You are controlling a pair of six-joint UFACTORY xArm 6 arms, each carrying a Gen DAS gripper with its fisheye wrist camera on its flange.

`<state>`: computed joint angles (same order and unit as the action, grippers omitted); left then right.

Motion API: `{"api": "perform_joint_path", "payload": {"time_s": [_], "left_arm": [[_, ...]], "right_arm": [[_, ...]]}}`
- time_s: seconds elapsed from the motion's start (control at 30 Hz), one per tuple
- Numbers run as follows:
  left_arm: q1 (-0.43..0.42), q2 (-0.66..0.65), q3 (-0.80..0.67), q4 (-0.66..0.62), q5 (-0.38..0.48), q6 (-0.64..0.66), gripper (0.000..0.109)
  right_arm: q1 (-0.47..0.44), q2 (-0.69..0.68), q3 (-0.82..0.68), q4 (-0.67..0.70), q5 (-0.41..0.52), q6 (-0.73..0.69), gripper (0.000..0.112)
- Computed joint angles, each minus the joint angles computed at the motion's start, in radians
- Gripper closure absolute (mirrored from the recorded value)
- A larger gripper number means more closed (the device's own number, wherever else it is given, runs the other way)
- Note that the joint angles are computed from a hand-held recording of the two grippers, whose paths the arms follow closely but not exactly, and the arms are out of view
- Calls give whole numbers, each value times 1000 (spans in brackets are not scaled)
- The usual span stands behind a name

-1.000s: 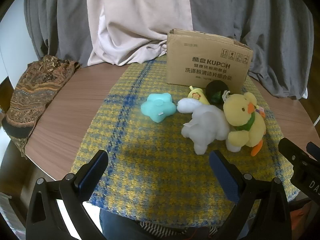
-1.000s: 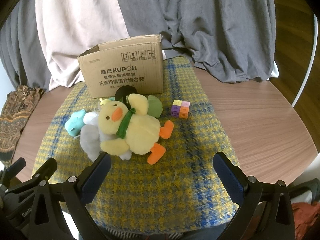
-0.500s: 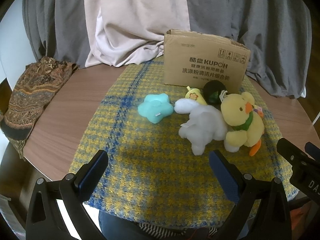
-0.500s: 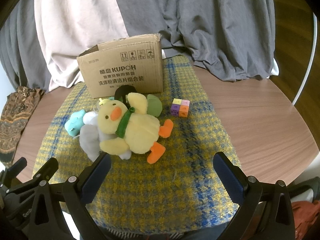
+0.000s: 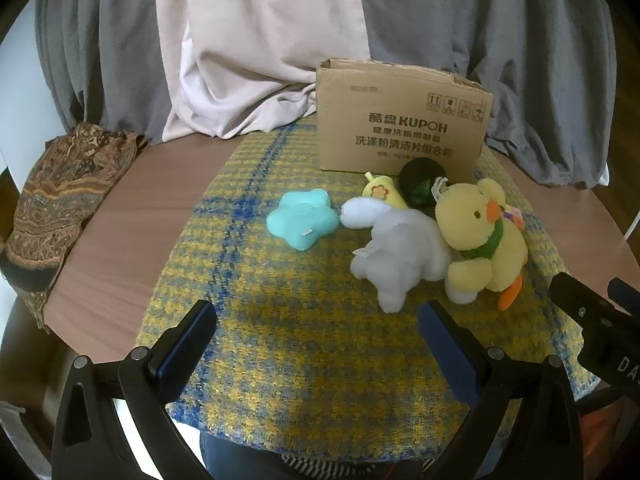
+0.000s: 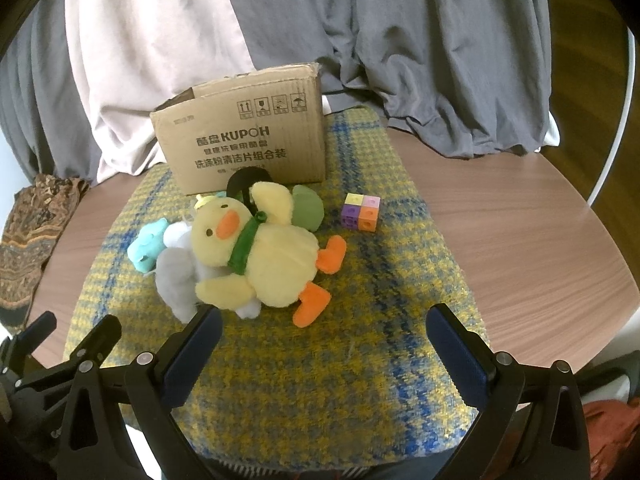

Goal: Organize objects
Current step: 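Move the left tool toward the white plush while the right tool approaches the yellow duck plush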

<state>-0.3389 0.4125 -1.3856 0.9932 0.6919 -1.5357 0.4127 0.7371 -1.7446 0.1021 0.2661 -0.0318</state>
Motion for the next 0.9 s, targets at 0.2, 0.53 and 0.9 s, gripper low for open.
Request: {"api": "perform_joint_path", "payload": {"time_s": [0.2, 0.53, 0.9], "left_arm": [[10, 5, 5, -16, -33, 9, 6], [15, 21, -10, -6, -26, 13, 6], [40, 52, -25, 35, -68, 12, 6]], "right_arm": [[2, 9, -13, 8, 5, -12, 10], [5, 47, -68, 34, 20, -29, 10], [16, 130, -193, 54, 87, -47, 10]]}}
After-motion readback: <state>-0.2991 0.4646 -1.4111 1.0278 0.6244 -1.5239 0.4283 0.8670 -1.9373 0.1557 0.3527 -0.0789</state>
